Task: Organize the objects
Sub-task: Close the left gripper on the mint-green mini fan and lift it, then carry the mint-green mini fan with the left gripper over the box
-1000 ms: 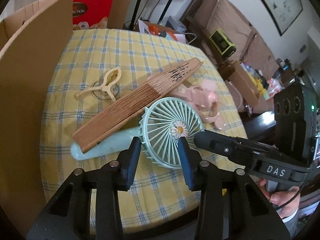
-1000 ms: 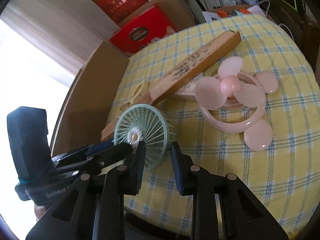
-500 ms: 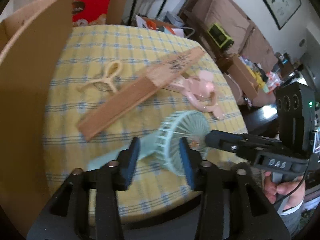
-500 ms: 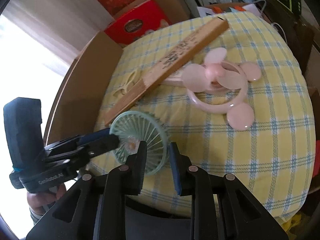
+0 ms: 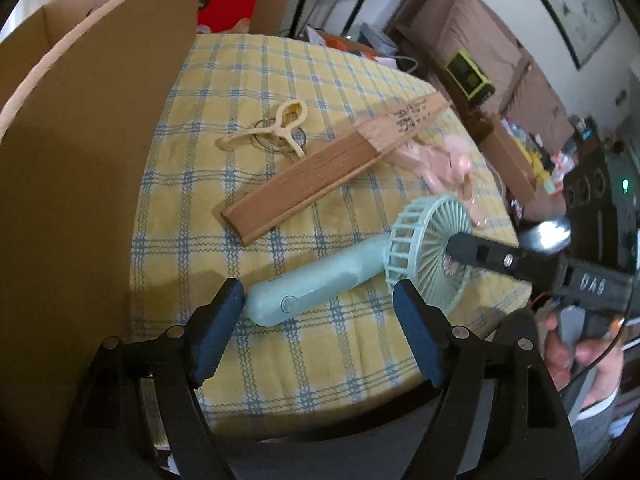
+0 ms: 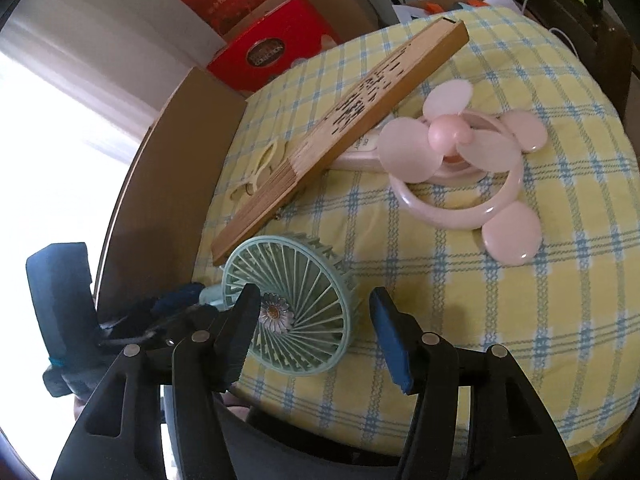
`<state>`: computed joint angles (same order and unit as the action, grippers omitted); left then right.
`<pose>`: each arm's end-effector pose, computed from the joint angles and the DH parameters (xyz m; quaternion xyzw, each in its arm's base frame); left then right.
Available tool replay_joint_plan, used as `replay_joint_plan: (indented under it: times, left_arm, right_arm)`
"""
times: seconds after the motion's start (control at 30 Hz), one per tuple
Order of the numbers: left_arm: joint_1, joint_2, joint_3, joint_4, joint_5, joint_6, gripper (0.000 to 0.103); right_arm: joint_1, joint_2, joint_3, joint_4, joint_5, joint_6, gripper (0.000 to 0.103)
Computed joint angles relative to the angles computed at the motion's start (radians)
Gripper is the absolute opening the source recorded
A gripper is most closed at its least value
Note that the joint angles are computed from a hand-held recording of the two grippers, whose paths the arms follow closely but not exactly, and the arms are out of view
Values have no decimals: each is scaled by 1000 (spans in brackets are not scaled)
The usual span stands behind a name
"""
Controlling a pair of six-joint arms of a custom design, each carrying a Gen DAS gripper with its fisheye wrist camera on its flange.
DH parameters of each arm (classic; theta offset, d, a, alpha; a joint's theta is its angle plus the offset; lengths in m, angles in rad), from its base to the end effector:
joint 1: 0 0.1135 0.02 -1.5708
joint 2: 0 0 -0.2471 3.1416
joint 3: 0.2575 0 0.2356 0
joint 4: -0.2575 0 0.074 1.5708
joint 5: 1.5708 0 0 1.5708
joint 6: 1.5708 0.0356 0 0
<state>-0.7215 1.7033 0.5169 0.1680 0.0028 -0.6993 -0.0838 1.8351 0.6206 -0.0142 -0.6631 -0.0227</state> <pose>0.1885 -0.1660 0.0764 0.0111 0.9620 -0.1789 0.2059 0.2554 0.0005 0.0633 -0.0269 0.9330 0.3117 0.1778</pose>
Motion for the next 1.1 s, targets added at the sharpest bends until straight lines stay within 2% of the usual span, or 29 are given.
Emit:
replay_joint_plan:
  times: [0.1, 0.27, 0.4, 0.6, 0.7, 0.83, 1.1]
  left_arm:
    - [11, 32, 5, 19, 36, 4, 73]
    - [-11, 43, 6, 35, 2, -9, 73]
    - [-20, 41, 6, 39, -17, -31, 68]
    - [15, 15, -46, 133, 49, -89, 68]
    - [31, -26, -64, 148, 78, -117, 68]
    - [34, -129, -63, 88, 46, -103, 68]
    - [110, -414, -92, -79, 89, -68, 68]
  right_arm:
    - [-18, 28, 13, -4, -30, 3, 59]
    - [-38, 46, 22, -12, -56, -1, 57]
    - [-47, 36, 15, -2, -50, -3, 56]
    - [-61, -36, -14, -9, -52, 10, 53]
    - [-85, -80, -9, -56, -67, 2, 52]
    - [-75, -166, -10, -93, -69, 11, 51]
    - [-45, -318, -1, -177, -112, 40, 51]
